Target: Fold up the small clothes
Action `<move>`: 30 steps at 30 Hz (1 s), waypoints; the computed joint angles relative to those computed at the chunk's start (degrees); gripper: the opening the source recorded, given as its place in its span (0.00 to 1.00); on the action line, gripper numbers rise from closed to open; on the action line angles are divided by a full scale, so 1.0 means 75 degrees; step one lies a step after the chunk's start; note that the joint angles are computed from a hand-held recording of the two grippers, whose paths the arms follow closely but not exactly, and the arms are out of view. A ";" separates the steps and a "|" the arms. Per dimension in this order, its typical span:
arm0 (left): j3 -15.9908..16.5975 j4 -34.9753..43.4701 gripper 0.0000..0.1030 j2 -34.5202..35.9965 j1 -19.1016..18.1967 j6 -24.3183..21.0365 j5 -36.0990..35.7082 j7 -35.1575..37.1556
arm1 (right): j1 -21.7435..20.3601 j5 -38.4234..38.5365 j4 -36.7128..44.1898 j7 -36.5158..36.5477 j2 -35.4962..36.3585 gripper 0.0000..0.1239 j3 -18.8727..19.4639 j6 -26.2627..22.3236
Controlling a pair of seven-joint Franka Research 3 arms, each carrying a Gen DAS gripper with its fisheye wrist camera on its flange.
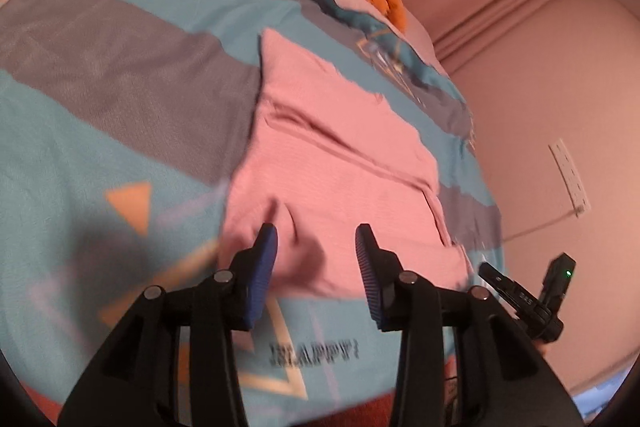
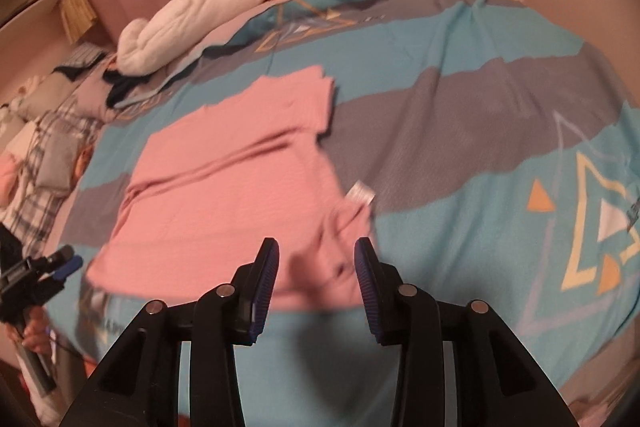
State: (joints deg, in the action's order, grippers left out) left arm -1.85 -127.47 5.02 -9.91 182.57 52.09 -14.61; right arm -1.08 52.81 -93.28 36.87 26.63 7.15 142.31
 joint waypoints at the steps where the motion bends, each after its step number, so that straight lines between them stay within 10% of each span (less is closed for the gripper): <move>1: -0.0461 -0.0139 0.22 0.0019 0.0315 0.0068 -0.0888 0.0862 | 0.0021 -0.0079 -0.0048 -0.0012 -0.0016 0.31 -0.0004 -0.0073; 8: -0.1697 0.0104 0.15 0.0537 0.0827 -0.0529 -0.3661 0.3984 | 0.0160 -0.0417 -0.0046 -0.0033 0.0111 0.31 -0.0009 -0.0454; 22: -0.0247 0.1151 0.15 0.1321 -0.0182 -0.0687 -0.4009 0.4463 | 0.0326 -0.0838 0.1480 0.0484 0.1274 0.31 0.0253 -0.0032; 30: 0.0848 0.1564 0.36 0.1409 -0.0742 -0.0934 -0.3192 0.3494 | 0.0333 -0.1111 0.1951 0.1073 0.1547 0.31 0.0318 0.0595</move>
